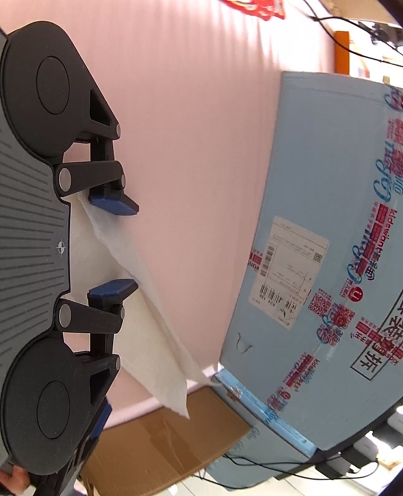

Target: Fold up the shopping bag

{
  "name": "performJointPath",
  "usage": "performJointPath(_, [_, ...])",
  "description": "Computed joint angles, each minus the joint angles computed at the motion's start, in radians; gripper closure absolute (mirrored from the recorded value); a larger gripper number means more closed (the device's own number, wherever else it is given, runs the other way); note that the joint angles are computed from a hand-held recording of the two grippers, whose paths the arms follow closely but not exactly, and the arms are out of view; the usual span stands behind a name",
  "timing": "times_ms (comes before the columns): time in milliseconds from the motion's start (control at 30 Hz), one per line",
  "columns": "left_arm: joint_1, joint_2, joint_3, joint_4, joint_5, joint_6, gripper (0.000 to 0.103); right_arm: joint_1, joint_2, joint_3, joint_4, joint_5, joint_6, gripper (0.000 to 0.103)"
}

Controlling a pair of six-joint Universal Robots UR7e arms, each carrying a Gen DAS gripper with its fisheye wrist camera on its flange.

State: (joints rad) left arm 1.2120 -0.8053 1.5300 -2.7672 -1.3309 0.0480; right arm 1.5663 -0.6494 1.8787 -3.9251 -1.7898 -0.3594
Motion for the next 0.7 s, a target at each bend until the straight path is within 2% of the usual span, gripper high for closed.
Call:
performJointPath(167, [0.016, -0.056, 0.147, -0.135, -0.131, -0.083, 0.059, -0.027, -0.033, 0.033, 0.035, 0.098, 0.051, 0.007])
performJointPath(267, [0.016, -0.057, 0.2, -0.228, -0.149, -0.077, 0.059, -0.04, -0.042, 0.044, 0.056, 0.157, 0.05, 0.01])
performJointPath(433, [0.03, -0.032, 0.232, -0.353, -0.192, -0.03, 0.059, -0.08, -0.06, 0.07, 0.098, 0.348, 0.056, 0.013])
performJointPath(500, [0.041, -0.028, 0.226, -0.356, -0.221, -0.021, 0.059, -0.094, -0.064, 0.068, 0.134, 0.424, 0.068, 0.013])
performJointPath(600, [0.05, -0.027, 0.223, -0.356, -0.241, -0.018, 0.059, -0.099, -0.059, 0.047, 0.195, 0.5, 0.129, 0.023])
performJointPath(667, [0.044, -0.027, 0.229, -0.363, -0.232, 0.006, 0.058, -0.084, -0.045, 0.026, 0.205, 0.498, 0.15, 0.03])
performJointPath(700, [0.042, -0.028, 0.232, -0.365, -0.228, 0.012, 0.058, -0.069, -0.033, 0.013, 0.195, 0.453, 0.161, 0.034])
